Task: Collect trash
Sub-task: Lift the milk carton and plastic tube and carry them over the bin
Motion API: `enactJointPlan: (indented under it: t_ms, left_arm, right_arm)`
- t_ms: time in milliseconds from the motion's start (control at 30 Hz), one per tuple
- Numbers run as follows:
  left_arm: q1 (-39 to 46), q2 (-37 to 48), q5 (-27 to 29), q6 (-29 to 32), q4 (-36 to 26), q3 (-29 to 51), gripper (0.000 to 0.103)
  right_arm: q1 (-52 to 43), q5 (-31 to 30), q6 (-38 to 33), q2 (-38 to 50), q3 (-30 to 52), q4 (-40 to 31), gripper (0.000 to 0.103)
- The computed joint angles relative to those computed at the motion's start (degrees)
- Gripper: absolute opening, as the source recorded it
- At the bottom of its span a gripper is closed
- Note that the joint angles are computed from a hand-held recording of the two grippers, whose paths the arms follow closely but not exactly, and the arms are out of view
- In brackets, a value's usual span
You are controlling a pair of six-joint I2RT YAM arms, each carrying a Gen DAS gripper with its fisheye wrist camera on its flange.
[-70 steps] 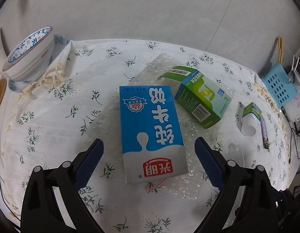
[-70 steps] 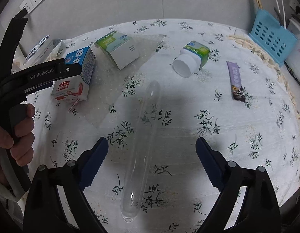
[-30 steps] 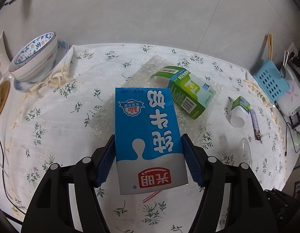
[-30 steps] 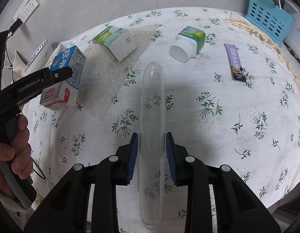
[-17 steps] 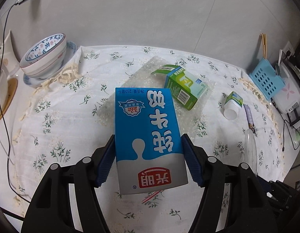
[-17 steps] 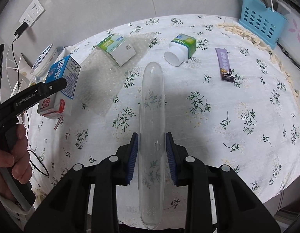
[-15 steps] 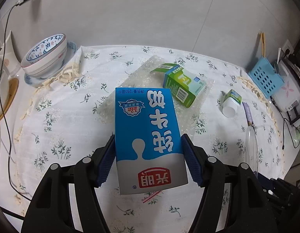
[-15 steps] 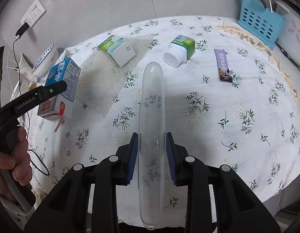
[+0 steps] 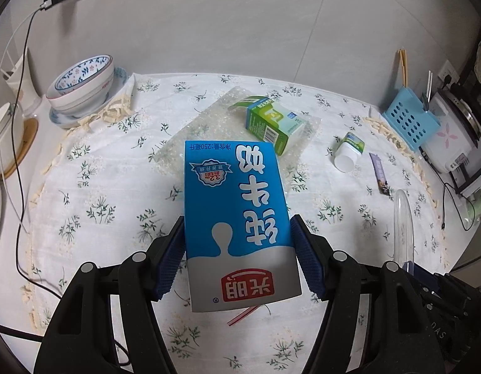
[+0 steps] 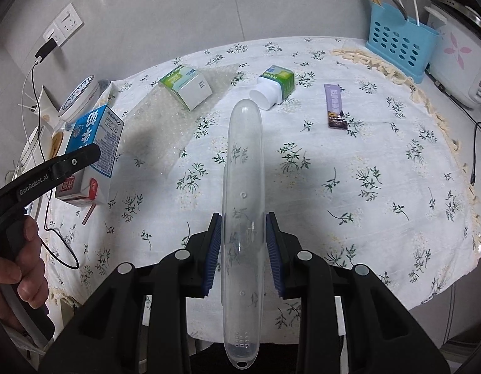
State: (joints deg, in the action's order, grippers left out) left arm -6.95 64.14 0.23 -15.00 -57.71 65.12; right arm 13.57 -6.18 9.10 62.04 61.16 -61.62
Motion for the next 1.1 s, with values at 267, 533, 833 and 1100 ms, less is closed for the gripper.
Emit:
enactJointPlan:
  t_ms: [267,533,833,1100]
  left_arm:
    - [-4.1,-4.0,-1.7,-3.6,-2.4,-1.1,0.064]
    - [-8.0,-7.7,-4.2,-7.3,-5.2,-1.8,0.064]
    - [-15.0,-11.6,-7.9,-13.6,-8.8,-2.0,0.064]
    - [-24.3,-13.9,-13.1,-21.2,-12.5,-2.2,0.064]
  right_arm:
    - [-2.8,-1.1,-2.8,-3.5,-0.3,-2.8,0.027]
    - [-5.2,-2.6,-5.4,-7.0,-0.6,-5.7,0.027]
    - [-7.9,-4.7,-8.5,-10.0,0.3,-9.3,0.027]
    - [-9.3,-6.0,-10.6,-12.9,0.5,-12.0,0.027]
